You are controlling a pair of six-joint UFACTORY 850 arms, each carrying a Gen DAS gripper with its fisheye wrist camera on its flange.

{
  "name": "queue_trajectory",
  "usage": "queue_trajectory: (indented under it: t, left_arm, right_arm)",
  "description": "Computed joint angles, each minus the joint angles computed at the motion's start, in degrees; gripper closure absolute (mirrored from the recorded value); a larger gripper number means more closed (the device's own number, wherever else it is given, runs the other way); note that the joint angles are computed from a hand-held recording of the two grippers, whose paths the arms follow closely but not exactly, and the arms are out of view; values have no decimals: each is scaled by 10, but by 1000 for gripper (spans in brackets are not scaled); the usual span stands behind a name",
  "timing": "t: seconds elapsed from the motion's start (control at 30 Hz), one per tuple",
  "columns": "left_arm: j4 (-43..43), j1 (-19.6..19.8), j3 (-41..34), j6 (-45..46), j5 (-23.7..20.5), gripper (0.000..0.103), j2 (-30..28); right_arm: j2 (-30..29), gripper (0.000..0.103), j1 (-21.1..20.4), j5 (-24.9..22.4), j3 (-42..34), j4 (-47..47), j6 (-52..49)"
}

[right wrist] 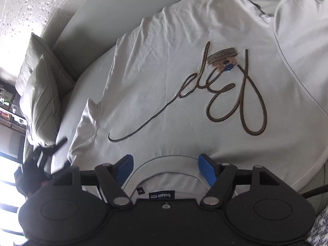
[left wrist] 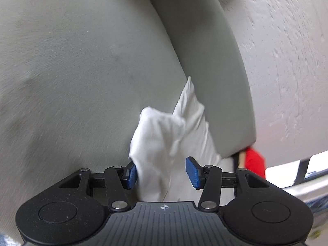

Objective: Fold clothes

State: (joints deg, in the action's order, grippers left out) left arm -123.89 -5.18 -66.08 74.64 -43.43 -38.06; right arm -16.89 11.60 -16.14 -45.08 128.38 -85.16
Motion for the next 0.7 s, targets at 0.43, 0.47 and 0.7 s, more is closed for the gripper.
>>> queue_trajectory:
  t: [0.43, 0.47, 0.7]
  left_arm:
    - [-90, 7, 95, 70, 6, 57, 73]
    - [-78, 12, 103, 54, -23, 55, 70]
    - [18, 23, 18, -35, -135, 55, -15]
  right_arm:
    - [1, 30, -6, -13, 4, 5, 4]
    - [1, 30, -5, -12, 4, 7, 1]
    - [0, 28, -1, -4, -1, 1, 2]
